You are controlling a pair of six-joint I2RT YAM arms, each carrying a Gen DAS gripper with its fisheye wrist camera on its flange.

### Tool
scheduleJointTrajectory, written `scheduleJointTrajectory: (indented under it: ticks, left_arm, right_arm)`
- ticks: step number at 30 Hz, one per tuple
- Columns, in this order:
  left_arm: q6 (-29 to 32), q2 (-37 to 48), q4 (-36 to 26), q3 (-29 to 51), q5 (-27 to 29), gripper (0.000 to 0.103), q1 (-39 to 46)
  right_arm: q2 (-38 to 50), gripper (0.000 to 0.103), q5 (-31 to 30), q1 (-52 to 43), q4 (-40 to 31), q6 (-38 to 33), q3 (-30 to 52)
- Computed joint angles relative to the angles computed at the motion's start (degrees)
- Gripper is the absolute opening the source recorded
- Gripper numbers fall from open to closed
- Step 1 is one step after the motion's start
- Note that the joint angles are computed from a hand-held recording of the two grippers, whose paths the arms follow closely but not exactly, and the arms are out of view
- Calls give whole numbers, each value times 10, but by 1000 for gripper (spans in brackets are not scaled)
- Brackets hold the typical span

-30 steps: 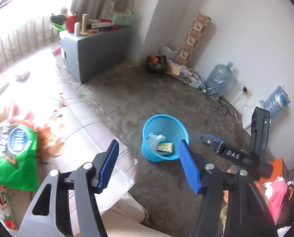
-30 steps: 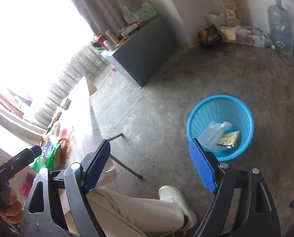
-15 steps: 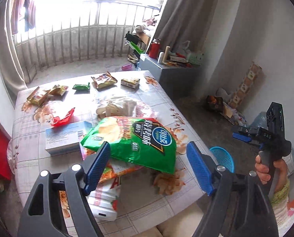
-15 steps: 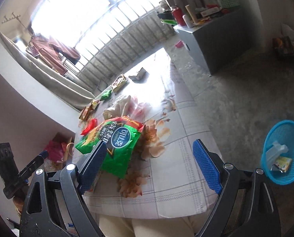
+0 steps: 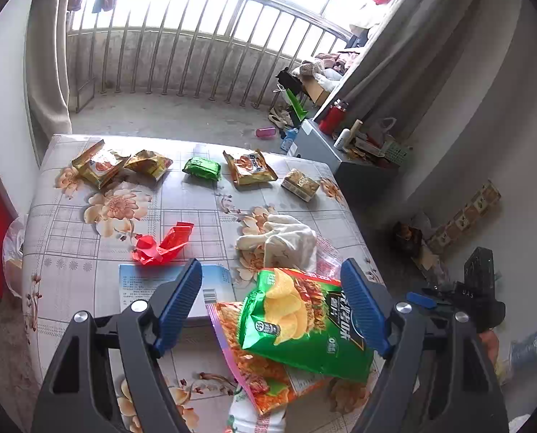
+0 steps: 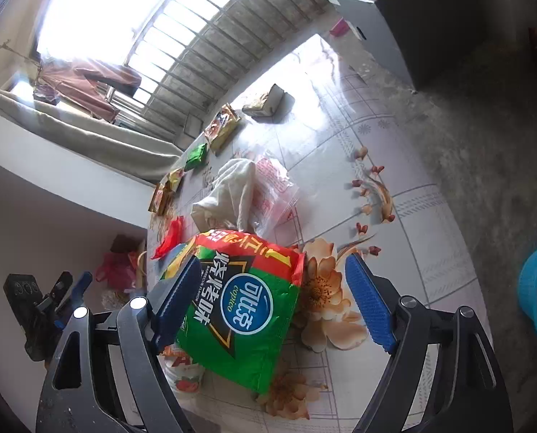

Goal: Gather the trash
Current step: 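Move both tools back over the table toward the green chip bag, then grasp the red wrapper with the left tool while the right tool grasps the white cloth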

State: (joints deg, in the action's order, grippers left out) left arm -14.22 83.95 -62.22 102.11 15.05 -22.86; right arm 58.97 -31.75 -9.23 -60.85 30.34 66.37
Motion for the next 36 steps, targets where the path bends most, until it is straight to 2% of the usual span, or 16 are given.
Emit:
scheduleJointTrajectory:
  ticks: [5, 11, 15, 19, 23, 28, 34, 36]
  left_arm:
    - [44, 60, 41, -16, -49, 77, 44]
    - [177, 62, 136, -118, -89, 77, 45]
    - [215, 94, 159, -129, -119, 76, 38]
    - [220, 149, 151, -101, -149, 64, 38]
    - [208, 183, 141, -81, -144, 51, 46]
    - [197, 188, 138, -82, -132, 29, 52]
    - [186, 184, 150, -88, -119, 11, 59]
    - [184, 182, 153, -90, -115, 9, 60]
  right_arm:
    - [58, 68, -34, -12, 39, 15, -15]
    - [102, 66, -54, -14, 70, 25, -22]
    - [124, 65, -53, -11, 81, 31, -19]
    - [142, 63, -54, -7, 99, 47, -19]
    - [164, 62, -48, 10, 117, 66, -13]
    - [185, 60, -36, 24, 125, 77, 4]
    - [216, 54, -8, 50, 126, 84, 29]
    - [224, 52, -4, 55, 135, 89, 31]
